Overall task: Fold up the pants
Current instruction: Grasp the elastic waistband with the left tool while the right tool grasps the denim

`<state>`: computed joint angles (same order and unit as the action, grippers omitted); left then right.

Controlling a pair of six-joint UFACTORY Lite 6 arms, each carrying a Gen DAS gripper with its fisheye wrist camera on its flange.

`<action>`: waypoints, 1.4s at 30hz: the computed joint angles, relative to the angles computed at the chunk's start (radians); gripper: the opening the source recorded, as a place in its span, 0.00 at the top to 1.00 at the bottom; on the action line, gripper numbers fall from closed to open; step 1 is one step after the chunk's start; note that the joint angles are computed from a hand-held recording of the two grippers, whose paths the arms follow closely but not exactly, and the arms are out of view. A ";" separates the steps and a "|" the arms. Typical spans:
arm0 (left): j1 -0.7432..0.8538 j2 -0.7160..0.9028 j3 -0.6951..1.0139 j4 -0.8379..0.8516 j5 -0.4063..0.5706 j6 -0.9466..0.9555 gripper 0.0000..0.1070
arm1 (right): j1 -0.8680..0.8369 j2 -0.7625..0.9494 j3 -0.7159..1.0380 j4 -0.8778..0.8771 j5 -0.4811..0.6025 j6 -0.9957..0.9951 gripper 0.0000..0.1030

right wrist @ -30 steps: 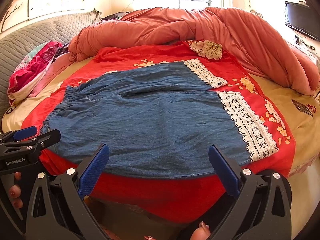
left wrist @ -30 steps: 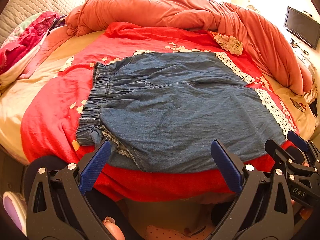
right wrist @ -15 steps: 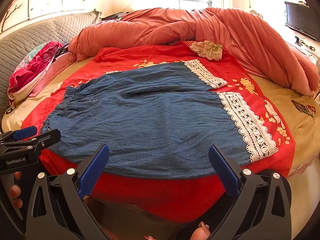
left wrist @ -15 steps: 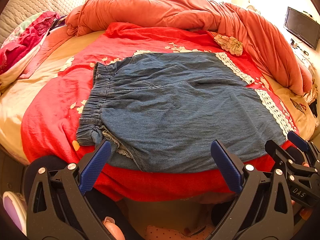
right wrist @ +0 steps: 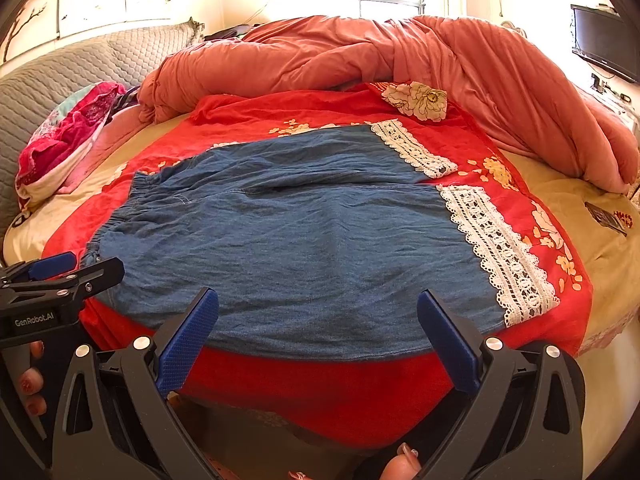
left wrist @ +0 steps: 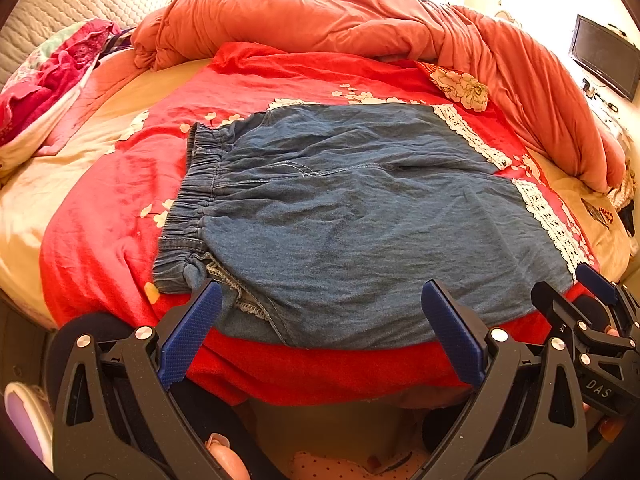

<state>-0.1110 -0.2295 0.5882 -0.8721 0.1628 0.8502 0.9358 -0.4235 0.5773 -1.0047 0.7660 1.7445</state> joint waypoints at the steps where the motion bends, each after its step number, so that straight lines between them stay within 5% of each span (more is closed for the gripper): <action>1: 0.006 -0.001 -0.001 -0.016 0.002 0.018 0.12 | -0.006 -0.001 -0.001 -0.001 -0.008 -0.003 0.04; 13: 0.064 0.138 0.103 -0.197 0.024 0.229 0.12 | -0.111 0.090 0.055 -0.031 -0.114 -0.049 0.04; 21: 0.171 0.332 0.316 -0.188 0.108 0.248 0.12 | -0.328 0.269 0.228 0.019 -0.325 -0.295 0.04; 28: 0.253 0.633 0.709 0.100 0.210 -0.054 0.12 | -0.444 0.547 0.517 0.259 -0.457 -0.701 0.04; 31: 0.281 0.787 0.919 0.176 0.263 -0.149 0.12 | -0.492 0.700 0.693 0.502 -0.481 -0.989 0.04; 36: 0.305 1.038 1.257 0.343 0.340 -0.296 0.12 | -0.515 0.925 0.961 0.601 -0.405 -1.181 0.04; 42: 0.327 1.302 1.606 0.341 0.495 -0.281 0.13 | -0.551 1.228 1.398 0.821 -0.268 -1.464 0.04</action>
<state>0.2155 1.0725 2.1945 -0.5316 0.6581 0.5690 0.3848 0.8043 1.9753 -0.1835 0.4985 0.2810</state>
